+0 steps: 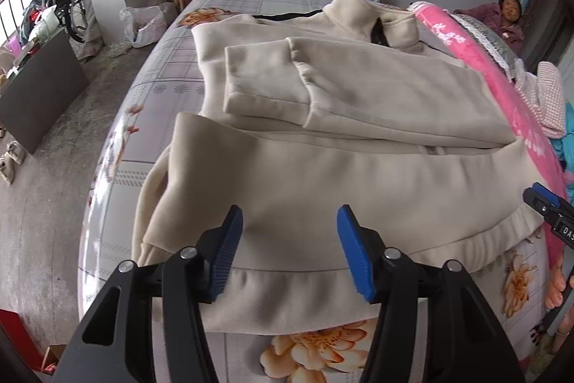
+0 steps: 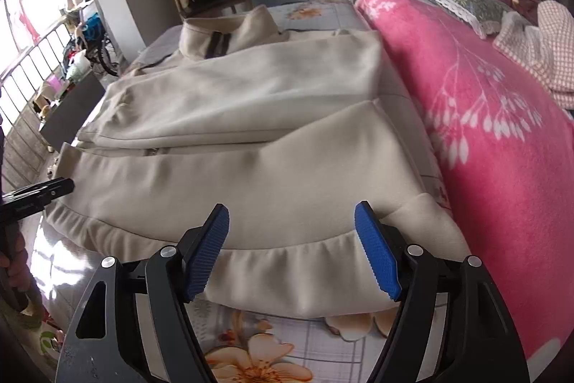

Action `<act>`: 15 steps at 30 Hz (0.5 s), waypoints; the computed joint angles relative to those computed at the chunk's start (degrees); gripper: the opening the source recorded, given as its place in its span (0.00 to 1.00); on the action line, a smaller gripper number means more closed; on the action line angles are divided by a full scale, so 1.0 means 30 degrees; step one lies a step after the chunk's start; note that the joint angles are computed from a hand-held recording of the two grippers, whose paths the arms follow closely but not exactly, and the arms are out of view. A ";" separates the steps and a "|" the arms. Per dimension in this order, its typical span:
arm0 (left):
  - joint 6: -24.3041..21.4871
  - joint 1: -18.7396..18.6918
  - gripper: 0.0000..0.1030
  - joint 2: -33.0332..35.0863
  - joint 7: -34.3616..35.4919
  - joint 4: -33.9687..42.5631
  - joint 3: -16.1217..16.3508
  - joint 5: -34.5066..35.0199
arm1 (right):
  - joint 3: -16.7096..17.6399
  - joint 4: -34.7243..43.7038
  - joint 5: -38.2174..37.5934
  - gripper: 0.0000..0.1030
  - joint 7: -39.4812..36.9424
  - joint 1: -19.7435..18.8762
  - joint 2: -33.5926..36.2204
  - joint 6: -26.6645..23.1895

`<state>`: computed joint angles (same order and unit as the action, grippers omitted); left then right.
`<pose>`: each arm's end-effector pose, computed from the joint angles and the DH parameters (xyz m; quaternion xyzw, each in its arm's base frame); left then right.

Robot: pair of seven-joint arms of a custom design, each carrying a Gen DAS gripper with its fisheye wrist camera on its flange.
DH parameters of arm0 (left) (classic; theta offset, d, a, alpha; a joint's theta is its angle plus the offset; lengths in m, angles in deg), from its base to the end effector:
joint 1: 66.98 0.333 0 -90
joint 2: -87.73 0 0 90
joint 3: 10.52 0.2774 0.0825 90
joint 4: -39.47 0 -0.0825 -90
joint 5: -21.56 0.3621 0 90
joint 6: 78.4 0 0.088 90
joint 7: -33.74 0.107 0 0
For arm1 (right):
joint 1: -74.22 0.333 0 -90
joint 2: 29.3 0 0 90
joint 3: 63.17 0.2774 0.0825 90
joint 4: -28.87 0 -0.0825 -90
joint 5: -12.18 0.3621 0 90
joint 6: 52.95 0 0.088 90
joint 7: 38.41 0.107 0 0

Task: Fold large clothes
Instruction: 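Open both tools and release the folded hem onto the jacket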

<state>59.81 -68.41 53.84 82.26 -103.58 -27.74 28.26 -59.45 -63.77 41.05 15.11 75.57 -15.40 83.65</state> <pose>0.3920 -0.1409 0.5066 -0.7858 0.5569 -0.1910 0.1897 0.6448 0.0578 0.5114 -0.7965 0.5046 -0.1111 0.3140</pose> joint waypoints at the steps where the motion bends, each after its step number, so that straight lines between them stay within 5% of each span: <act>1: -0.0598 0.0302 0.57 0.0283 -0.0271 0.0283 -0.0224 0.0293 | -0.0070 0.0482 -0.0099 0.67 0.0257 -0.0055 0.0447 -0.0509; 11: -0.1547 0.0095 0.72 0.1527 -0.1069 0.1195 -0.0067 0.1311 | 0.0036 0.0783 0.0284 0.68 0.0258 -0.0369 0.0582 -0.1143; 15: -0.2178 -0.0109 0.72 0.1806 -0.0742 0.1699 0.0181 0.1239 | 0.0087 0.2082 0.0634 0.80 0.0959 -0.0594 0.1121 -0.2887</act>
